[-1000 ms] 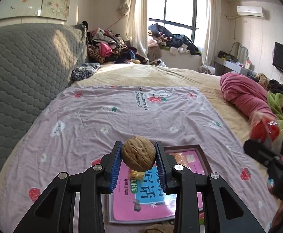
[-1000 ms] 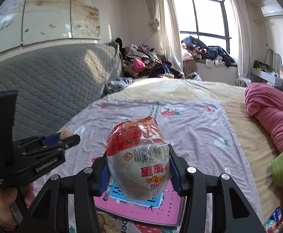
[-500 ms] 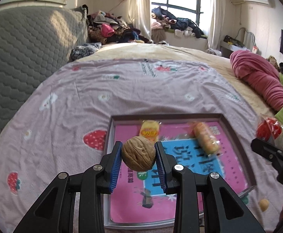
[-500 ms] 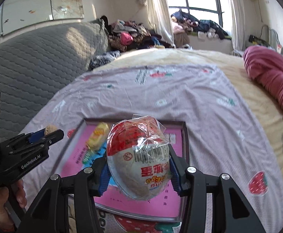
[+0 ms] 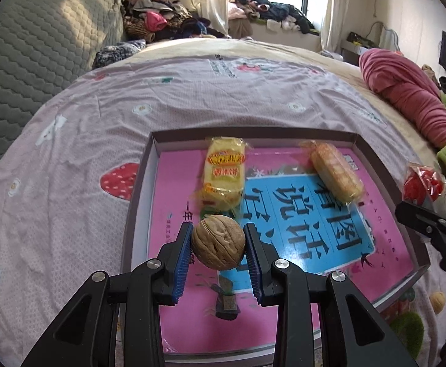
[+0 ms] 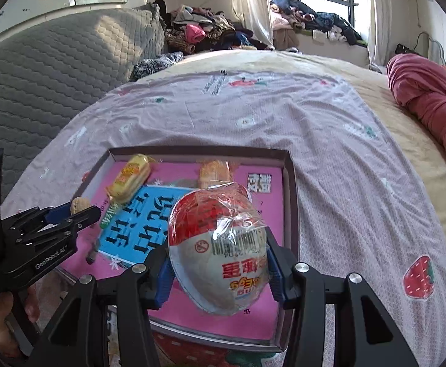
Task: Organize objects
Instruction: 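Carry the walnut with the left tool while the right tool carries the egg candy toward the tray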
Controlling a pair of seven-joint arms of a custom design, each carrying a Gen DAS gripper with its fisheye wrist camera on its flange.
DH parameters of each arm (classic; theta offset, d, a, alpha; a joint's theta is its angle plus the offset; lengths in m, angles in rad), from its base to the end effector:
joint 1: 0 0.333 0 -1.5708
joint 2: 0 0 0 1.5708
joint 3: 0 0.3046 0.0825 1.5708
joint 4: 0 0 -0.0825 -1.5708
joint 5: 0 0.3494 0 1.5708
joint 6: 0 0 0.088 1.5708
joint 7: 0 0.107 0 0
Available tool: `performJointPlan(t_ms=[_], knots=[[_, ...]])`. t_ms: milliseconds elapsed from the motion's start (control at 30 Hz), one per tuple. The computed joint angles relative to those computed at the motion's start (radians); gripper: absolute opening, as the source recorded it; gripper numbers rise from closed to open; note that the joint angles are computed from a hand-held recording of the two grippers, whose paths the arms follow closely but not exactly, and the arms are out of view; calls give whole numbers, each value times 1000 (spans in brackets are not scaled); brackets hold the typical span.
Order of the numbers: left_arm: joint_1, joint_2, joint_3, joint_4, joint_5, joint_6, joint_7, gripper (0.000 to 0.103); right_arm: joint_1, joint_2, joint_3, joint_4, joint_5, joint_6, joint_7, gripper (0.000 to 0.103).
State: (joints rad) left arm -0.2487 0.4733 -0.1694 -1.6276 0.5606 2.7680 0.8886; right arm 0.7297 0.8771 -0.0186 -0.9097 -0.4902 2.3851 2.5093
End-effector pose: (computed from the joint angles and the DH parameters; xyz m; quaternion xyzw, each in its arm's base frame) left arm 0.6268 -0.2814 0.4312 -0.6117 0.7064 -0.2803 0.2197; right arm 0.5889 0.5102 0.4324 -0.6733 0.6465 -0.2054 0.2941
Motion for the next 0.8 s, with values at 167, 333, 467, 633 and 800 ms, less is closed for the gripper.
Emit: performJointPlan(t_ms=[167,333,467,633,800], knots=[[5,15,-2,10,-7,-12,15,35,-15,46,20,62,40,-39,-47,51],[6,20,-2,15,-17,-28,24,35,-8,98,13,144,77,-105,-85,51],[9,31,-6,26,-27,-45,38,35,-7,99,5,144,92,-121,-85,51],[17,47,-14,38,-45,-58,63,35,-8,128,5,189,110,-160,-103,51],[16,51,-13,41,-51,-59,76,35,1,167,-11,260,124,-217,-116,51]])
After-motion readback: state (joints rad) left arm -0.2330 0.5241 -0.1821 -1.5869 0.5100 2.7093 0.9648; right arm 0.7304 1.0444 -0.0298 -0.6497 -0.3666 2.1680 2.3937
